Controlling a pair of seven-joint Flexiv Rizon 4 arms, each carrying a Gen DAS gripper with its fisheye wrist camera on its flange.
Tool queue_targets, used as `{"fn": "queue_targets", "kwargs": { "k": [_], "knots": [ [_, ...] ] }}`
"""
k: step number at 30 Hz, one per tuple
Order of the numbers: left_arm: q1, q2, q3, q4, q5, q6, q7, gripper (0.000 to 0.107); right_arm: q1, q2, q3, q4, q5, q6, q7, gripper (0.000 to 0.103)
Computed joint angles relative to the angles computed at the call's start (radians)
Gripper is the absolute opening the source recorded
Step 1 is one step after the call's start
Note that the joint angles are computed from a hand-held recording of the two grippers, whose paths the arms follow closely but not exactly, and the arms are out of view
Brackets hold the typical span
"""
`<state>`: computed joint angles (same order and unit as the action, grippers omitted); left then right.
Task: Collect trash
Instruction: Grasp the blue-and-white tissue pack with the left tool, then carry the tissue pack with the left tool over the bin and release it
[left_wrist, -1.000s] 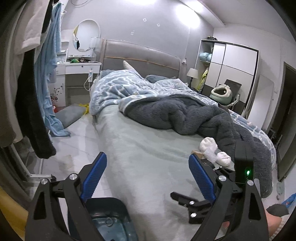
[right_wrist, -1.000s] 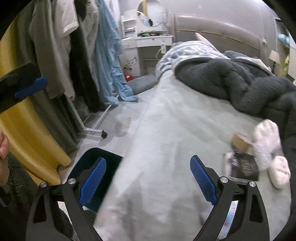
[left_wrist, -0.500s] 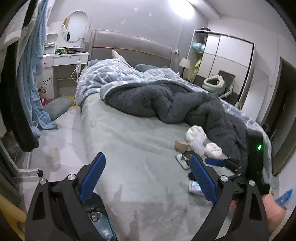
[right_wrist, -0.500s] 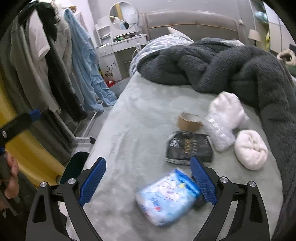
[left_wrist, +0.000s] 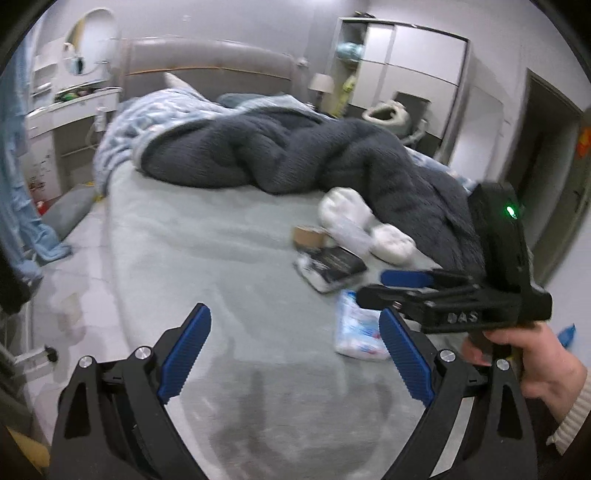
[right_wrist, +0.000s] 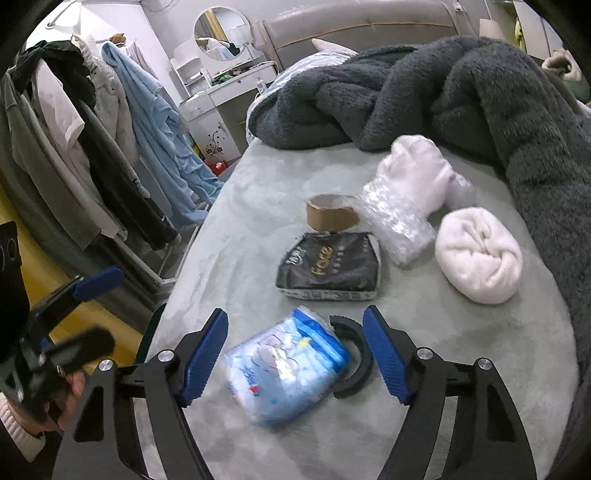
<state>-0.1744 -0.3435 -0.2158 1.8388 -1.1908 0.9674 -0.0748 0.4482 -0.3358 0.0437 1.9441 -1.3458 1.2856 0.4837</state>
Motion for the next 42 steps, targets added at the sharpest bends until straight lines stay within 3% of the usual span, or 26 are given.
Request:
{"fn": "queue_targets", "kwargs": {
  "k": [9, 16, 21, 26, 31, 38, 42],
  "knots": [
    [-0.023, -0.017, -0.012, 0.016, 0.051, -0.043, 0.017, 0.094, -0.059, 0.024, -0.005, 0.043, -0.129, 0.063, 0.159, 0.069],
    [-0.034, -0.043, -0.024, 0.007, 0.109, -0.051, -0.013, 0.094, -0.1, 0.02, 0.009, 0.065, -0.139, 0.088, 0.19, 0.056],
    [-0.042, -0.048, -0.034, 0.013, 0.142, -0.049, -0.014, 0.093, -0.099, 0.02, 0.017, 0.076, -0.088, 0.07, 0.141, 0.047],
    [-0.056, -0.057, -0.04, 0.017, 0.18, -0.021, -0.017, 0.082, -0.076, 0.016, 0.017, 0.077, -0.015, 0.033, 0.073, 0.038],
    [-0.063, -0.07, -0.047, 0.012, 0.219, 0.008, -0.045, 0.073, -0.045, 0.019, 0.013, 0.081, 0.069, -0.02, -0.006, 0.023],
    [-0.055, -0.086, -0.059, -0.002, 0.254, 0.034, -0.101, 0.057, -0.028, 0.033, 0.011, 0.082, 0.096, -0.043, -0.039, 0.02],
    [-0.049, -0.084, -0.071, 0.005, 0.252, 0.06, -0.102, 0.055, -0.022, 0.043, 0.007, 0.079, 0.081, -0.053, -0.018, 0.02]
  ]
}}
